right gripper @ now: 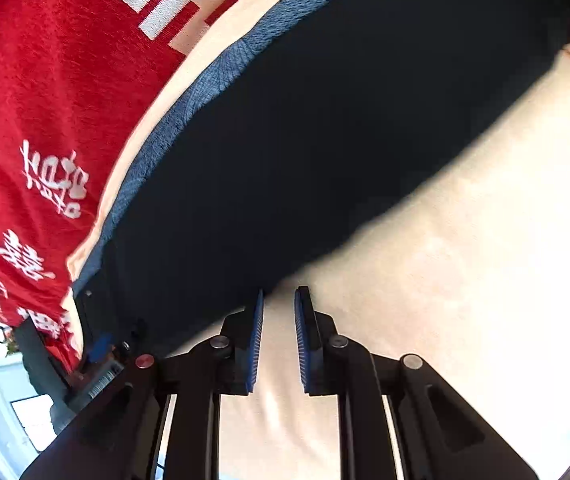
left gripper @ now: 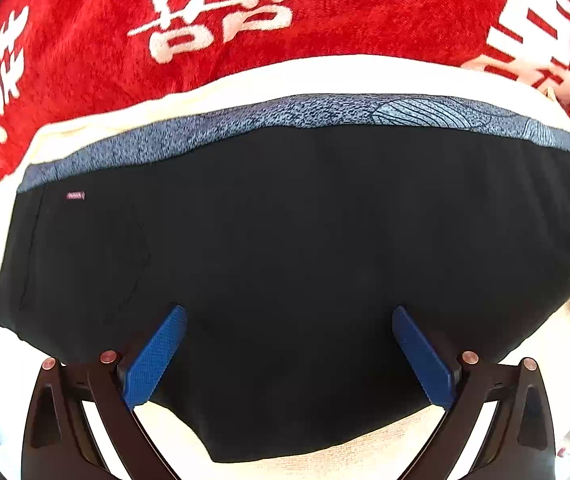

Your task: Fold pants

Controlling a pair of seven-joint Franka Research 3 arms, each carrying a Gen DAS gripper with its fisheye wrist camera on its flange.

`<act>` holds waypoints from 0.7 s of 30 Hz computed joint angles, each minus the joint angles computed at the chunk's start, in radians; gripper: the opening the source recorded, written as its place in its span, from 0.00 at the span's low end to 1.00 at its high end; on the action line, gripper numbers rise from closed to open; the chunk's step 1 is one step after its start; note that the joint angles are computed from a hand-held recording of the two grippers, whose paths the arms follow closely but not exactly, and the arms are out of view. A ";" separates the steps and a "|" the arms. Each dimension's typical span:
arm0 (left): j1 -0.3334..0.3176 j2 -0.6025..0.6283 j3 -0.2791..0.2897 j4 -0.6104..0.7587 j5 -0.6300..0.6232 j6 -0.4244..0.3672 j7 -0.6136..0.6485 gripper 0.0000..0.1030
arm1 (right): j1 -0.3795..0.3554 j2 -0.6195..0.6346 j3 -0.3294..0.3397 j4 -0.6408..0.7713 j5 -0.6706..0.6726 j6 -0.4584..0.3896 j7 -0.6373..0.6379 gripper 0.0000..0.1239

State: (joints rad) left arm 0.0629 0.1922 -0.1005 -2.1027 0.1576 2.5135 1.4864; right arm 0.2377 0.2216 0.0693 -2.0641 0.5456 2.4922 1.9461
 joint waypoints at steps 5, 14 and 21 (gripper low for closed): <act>-0.019 -0.001 -0.018 0.051 0.004 -0.081 0.015 1.00 | -0.013 -0.089 -0.018 -0.081 -0.008 -0.040 0.018 0.27; -0.098 0.064 -0.066 0.156 -0.064 -0.099 -0.021 1.00 | -0.045 -0.152 -0.056 -0.152 -0.108 0.044 0.108 0.30; -0.185 0.254 -0.064 0.381 0.018 -0.171 -0.143 1.00 | -0.093 -0.122 -0.098 -0.150 -0.257 0.170 0.250 0.30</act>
